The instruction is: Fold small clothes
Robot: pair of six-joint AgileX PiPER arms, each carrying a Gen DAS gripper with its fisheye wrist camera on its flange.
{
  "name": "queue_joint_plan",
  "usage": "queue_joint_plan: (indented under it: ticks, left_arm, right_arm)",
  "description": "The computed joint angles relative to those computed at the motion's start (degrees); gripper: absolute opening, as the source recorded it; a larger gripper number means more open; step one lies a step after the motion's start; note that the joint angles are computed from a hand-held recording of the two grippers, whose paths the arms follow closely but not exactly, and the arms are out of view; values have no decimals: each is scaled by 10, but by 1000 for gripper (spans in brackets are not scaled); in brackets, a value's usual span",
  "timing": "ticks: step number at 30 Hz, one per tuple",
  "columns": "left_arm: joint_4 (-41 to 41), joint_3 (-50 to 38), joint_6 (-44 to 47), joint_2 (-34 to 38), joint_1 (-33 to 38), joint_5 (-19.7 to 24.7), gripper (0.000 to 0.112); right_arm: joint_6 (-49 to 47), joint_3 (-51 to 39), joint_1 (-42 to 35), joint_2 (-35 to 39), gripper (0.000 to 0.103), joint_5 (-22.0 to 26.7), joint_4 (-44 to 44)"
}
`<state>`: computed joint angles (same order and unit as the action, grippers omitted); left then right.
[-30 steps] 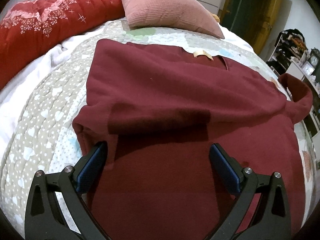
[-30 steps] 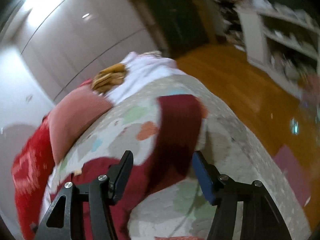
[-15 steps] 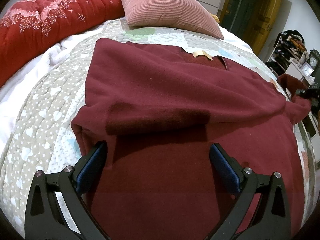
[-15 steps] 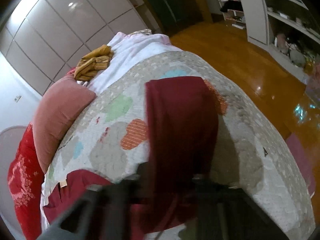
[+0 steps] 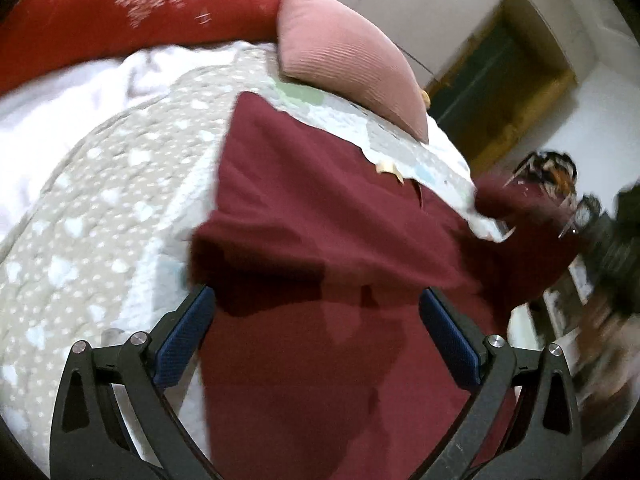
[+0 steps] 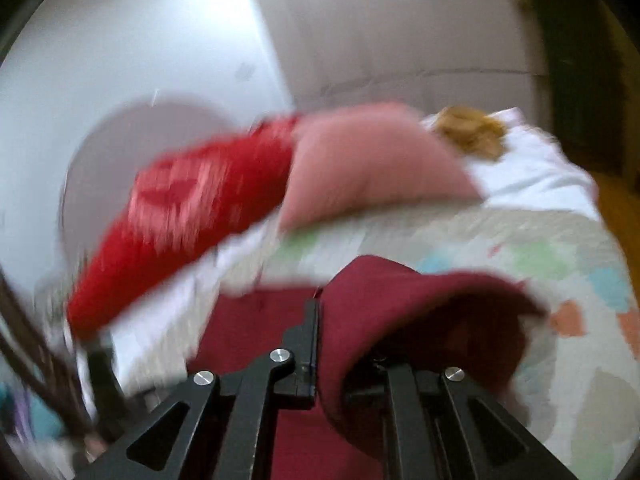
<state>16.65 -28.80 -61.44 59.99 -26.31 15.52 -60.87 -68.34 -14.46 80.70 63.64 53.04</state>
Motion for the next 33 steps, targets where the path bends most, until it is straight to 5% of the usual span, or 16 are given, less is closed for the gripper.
queue_joint_plan:
  ticks: [3, 5, 7, 11, 14, 18, 24, 30, 32, 33]
  left_arm:
    - [26, -23, 10, -14, -1, 72, 102]
    - [86, -33, -36, -18, -17, 99, 102]
    - [60, -40, -4, -19, -3, 96, 102]
    - [-15, -73, 68, 5, 17, 89, 102]
    - [16, -113, 44, 34, -17, 102, 102]
    - [52, -181, 23, 93, -70, 134, 102]
    - [-9, -247, 91, 151, -65, 149, 102]
    - [-133, -345, 236, 194, -9, 194, 102]
    - [-138, -373, 249, 201, -3, 210, 102]
    - [-142, -383, 255, 201, 2, 218, 102]
  right_arm:
    - [20, 96, 126, -23, 12, -118, -149]
    - [45, 161, 182, -46, 23, -186, -225]
    - [21, 204, 171, -74, 43, -203, -214]
    - [-68, 236, 49, -123, 47, -130, -92]
    - [-123, 233, -64, -143, 48, -49, -12]
    - [-92, 216, -119, -117, 67, -32, 71]
    - [58, 133, -40, -9, 67, -99, 58]
    - [-4, 138, -36, 44, 66, -109, 136]
    - [-16, 140, -12, 52, 54, -142, 151]
    - [-18, 137, -2, 55, 37, -152, 150]
